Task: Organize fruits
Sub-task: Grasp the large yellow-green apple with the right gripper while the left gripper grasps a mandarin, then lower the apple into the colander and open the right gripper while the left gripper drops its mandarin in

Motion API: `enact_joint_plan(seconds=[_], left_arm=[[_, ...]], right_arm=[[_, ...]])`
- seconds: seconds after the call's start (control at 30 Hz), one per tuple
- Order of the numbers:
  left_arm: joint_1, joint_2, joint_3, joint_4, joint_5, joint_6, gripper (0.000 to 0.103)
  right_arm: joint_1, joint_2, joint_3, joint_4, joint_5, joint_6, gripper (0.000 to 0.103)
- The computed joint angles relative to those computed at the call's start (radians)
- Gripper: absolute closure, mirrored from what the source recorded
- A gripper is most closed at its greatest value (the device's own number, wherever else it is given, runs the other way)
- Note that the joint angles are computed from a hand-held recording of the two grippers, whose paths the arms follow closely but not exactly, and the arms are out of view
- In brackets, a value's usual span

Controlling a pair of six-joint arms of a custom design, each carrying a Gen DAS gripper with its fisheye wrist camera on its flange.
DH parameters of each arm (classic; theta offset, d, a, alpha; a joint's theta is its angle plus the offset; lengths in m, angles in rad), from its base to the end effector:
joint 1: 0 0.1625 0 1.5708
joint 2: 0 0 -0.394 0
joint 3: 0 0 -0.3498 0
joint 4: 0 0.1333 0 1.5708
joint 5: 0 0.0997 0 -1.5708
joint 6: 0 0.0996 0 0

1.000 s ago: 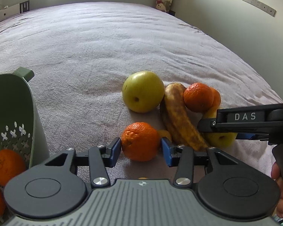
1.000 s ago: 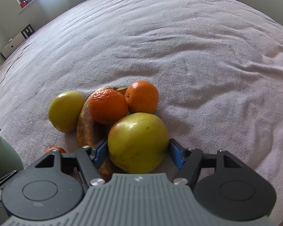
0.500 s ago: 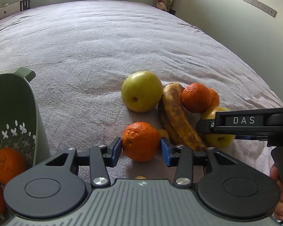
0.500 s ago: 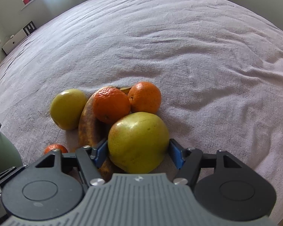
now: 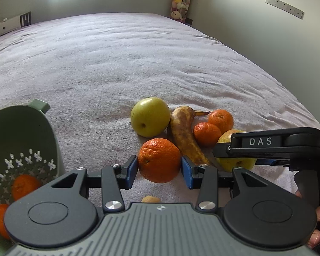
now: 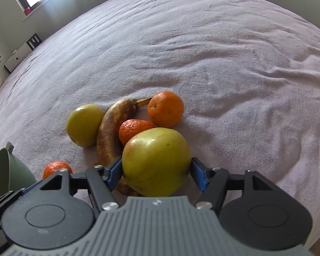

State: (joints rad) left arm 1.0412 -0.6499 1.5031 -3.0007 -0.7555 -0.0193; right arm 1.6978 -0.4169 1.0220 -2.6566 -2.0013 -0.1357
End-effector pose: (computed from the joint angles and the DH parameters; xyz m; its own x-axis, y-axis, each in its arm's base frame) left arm -0.1581 -0.6774 0.1345 -0.8003 -0.0101 -0.5996 0.4081 0.7234 -0.5569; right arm 0.1896 -0.7603 0.0889 -0.9022 -0.0434 0.4292 -0.2365 0.8818 -0.4081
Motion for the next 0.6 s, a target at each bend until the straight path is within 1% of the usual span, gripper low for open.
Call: enact_joint_plan(seconds=[0.2, 0.4, 0.6], left_arm=[[-0.024, -0.025, 0.041, -0.006, 0.027, 0.001, 0.054], [-0.051, -0.056, 0.08, -0.029, 0.055, 0.012, 0.054], [-0.072, -0.105, 0.122, -0.027, 0.084, -0.016, 0.054]], right_arm=[[-0.004, -0.02, 0.038, -0.001, -0.005, 0.011, 0.038], [0.003, -0.058, 0.091, -0.031, 0.013, 0.005, 0.038], [0.018, -0.1, 0.144, -0.075, 0.08, -0.017, 0.038]])
